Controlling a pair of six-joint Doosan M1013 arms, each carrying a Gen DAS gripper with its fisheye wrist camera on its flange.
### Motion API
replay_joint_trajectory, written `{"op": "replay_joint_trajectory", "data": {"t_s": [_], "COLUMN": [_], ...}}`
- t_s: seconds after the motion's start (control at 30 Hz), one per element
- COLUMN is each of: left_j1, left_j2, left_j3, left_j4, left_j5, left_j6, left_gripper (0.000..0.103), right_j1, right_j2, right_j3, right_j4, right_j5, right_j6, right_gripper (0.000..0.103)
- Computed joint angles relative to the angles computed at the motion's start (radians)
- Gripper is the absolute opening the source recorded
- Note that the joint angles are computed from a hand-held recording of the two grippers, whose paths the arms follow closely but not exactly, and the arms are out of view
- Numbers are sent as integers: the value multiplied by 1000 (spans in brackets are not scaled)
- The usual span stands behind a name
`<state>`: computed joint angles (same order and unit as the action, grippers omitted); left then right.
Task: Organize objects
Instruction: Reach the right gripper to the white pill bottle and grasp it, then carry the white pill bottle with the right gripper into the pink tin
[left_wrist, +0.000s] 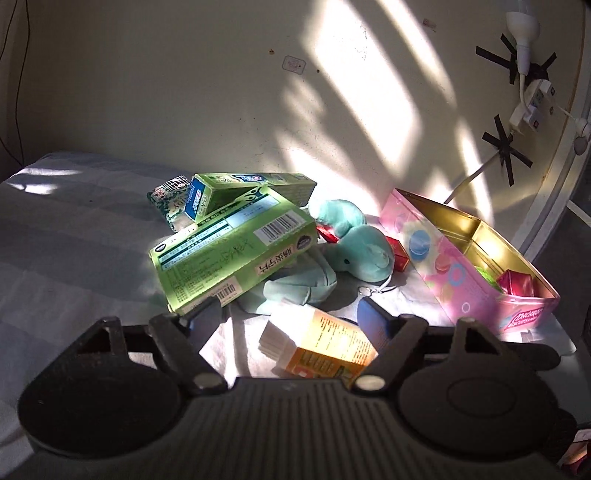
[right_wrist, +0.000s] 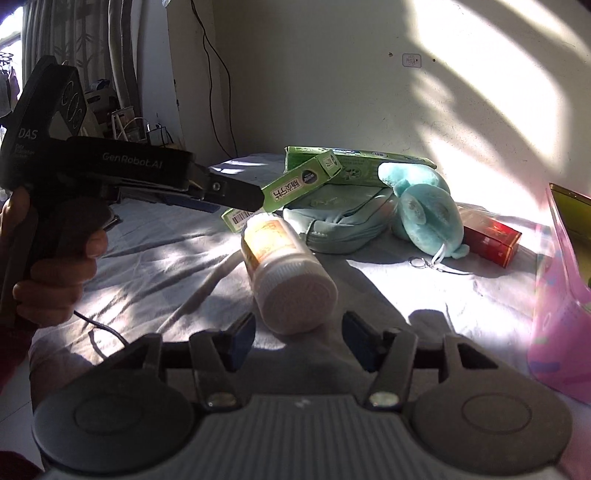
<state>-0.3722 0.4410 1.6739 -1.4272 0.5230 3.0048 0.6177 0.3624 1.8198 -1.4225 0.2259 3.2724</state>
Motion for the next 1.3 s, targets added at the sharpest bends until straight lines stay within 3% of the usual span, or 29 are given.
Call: {"op": "replay_joint_trajectory", "data": {"t_s": [0.13,0.27,0.33,0.43,0.57,0.7,0.8,0.9,1.0,1.17,1.3], "left_j1": [-9,2,3,1,-12,-28,-54,-94,-143,-203,-247], "left_j2": [34,57,57,43,13,-11,-16,-6,6,47,80], "left_j3": [-39,-58,-55,-37,-8,-7,-31,-71,-104,-183,-229], "left_j4": [90,77,71,49,4,-62,-98,-98,-106,-49,-2], "left_j5": [29,102,109,100,66,90,124,160,159,196,155], "left_j6": [-56,-65,-66,-35,12,91,145,180,231,181,156], "left_gripper": [77,69,68,68,65,65,64,64,64,64,64], "right_j1": [-2,-9,-12,-17,-9,15,25,26,32,-4,-48], "right_j2": [28,50,59,57,44,8,-23,-51,-69,-110,-125], "right_j3": [-35,-64,-74,-69,-46,2,34,63,91,142,159], "right_j4": [70,184,251,242,82,-285,-393,-420,-404,-393,-361], "right_j5": [13,13,9,-9,-3,92,194,276,420,480,470], "right_j6": [-106,-245,-317,-312,-153,194,291,323,331,418,466], "right_gripper": [57,60,60,60,60,59,57,53,52,52,52]}}
